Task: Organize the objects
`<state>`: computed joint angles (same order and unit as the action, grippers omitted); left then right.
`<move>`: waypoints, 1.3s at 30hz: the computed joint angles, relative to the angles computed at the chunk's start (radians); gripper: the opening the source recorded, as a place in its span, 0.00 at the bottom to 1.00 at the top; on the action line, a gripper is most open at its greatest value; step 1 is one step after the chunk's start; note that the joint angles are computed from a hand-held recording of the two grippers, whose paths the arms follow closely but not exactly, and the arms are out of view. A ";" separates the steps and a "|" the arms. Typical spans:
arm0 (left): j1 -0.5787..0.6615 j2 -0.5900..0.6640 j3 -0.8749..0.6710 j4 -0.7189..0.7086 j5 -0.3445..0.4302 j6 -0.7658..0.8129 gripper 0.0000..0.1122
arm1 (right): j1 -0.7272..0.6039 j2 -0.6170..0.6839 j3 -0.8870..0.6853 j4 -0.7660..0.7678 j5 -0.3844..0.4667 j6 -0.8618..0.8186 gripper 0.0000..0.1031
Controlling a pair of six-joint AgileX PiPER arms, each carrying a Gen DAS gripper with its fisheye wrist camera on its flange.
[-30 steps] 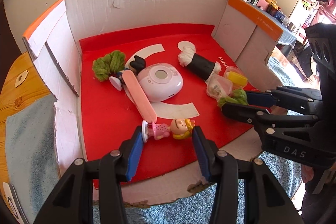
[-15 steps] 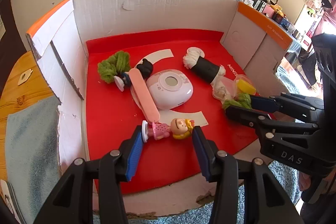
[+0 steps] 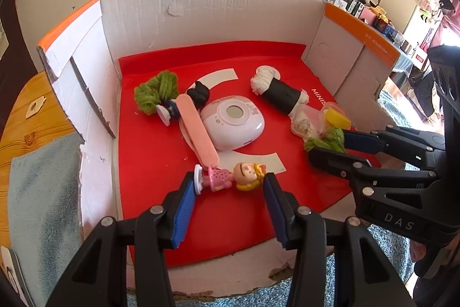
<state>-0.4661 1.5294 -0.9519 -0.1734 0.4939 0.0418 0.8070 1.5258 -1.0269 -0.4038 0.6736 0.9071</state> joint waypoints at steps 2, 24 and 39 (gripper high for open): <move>0.003 0.000 -0.001 -0.002 0.001 0.003 0.44 | 0.000 -0.002 0.000 0.002 0.000 -0.007 0.40; -0.015 -0.060 0.033 0.097 -0.020 -0.086 0.53 | 0.095 -0.081 0.033 -0.117 0.039 0.122 0.66; -0.090 -0.208 0.156 0.308 -0.064 -0.362 0.66 | 0.208 -0.192 0.105 -0.223 0.098 0.304 0.73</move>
<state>-0.5564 1.3215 -0.7963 0.1347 0.4303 -0.3205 1.0149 1.3334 -0.9222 -0.6271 0.7711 1.2113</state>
